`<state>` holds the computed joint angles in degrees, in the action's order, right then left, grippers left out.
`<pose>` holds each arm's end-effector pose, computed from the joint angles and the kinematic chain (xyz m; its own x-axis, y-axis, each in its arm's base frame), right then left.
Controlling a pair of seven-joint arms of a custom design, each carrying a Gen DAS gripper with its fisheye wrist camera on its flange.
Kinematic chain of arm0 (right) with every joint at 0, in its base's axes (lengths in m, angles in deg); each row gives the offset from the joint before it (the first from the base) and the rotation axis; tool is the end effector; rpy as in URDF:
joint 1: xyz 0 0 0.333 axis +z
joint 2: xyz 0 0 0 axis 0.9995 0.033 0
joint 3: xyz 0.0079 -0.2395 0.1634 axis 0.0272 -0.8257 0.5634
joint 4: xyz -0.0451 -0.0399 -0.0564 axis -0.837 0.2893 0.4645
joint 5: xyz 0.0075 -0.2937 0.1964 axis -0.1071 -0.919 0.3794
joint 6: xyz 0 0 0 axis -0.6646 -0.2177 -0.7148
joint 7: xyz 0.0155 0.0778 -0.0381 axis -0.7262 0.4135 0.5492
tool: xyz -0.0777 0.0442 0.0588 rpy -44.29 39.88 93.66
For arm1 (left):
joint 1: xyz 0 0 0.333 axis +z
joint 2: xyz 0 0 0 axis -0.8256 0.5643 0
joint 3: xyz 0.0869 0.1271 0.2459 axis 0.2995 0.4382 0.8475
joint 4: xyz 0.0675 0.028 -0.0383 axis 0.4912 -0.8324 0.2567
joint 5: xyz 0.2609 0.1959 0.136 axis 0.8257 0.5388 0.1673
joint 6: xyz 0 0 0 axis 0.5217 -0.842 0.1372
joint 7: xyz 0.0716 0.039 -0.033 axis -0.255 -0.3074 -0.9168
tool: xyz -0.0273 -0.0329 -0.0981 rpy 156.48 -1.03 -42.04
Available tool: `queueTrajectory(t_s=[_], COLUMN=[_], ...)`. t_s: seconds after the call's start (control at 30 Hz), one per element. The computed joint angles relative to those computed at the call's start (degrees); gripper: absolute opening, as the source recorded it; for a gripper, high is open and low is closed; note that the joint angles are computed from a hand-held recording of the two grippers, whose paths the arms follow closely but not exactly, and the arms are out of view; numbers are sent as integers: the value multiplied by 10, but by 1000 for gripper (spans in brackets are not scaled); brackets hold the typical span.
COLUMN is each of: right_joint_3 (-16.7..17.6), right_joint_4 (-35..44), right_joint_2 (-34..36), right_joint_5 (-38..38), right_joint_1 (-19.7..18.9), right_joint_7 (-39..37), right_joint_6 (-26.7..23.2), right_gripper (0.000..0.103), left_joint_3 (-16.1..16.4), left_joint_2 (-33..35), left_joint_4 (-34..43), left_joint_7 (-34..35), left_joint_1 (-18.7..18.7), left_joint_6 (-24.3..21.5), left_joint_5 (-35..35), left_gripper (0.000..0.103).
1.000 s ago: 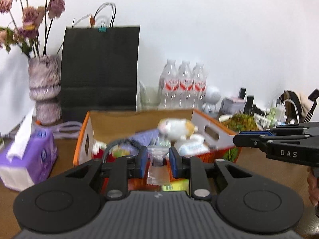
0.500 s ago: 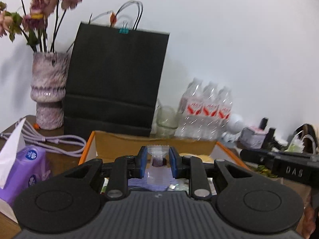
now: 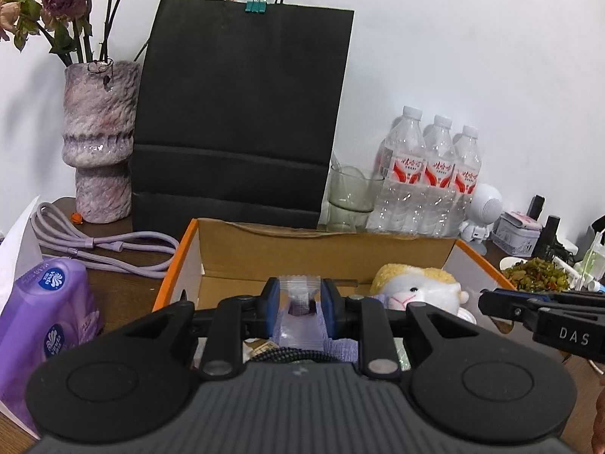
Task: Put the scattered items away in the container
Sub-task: 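Carry both clear plastic bags over the box and lower them in, then open both tools and move them back toward the green tissue packet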
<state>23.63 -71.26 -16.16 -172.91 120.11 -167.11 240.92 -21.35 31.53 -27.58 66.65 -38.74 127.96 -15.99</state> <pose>0.6139 0.3079 0.2989 -0.1848 -0.9752 -0.1217 -0.4304 0.1916 -0.8821 0.7131 -0.1594 0.2929 -0.5350 -0.8337 0.1369 -0.4303 0.1295 -0.8933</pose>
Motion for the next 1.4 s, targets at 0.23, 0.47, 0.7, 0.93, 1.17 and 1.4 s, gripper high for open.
queueTrajectory(t_s=[0.23, 0.47, 0.7, 0.93, 1.17, 1.4], right_joint_3=[1, 6, -9, -10, 8, 54], right_joint_4=[-2, 1, -1, -16, -70, -129], right_joint_2=[0, -2, -4, -18, -63, -105], right_joint_5=[31, 87, 103, 94, 41, 22], right_joint_1=[-5, -4, 15, 22, 38, 44], right_joint_7=[-19, -94, -115, -108, -72, -63], right_joint_6=[5, 6, -3, -16, -57, -114], right_gripper=[94, 103, 103, 103, 103, 103], left_joint_3=[30, 53, 37, 14, -38, -45], left_joint_2=[-22, -43, -47, -57, -70, -101], left_joint_4=[-14, -30, -51, -90, -182, -264], left_joint_7=[-24, -62, -81, -108, -132, -177], left_joint_1=[-18, -27, -9, 23, 111, 176], left_joint_6=[23, 26, 37, 52, 75, 98], left_joint_5=[-8, 14, 36, 65, 136, 197], left_gripper=[103, 103, 103, 103, 103, 103])
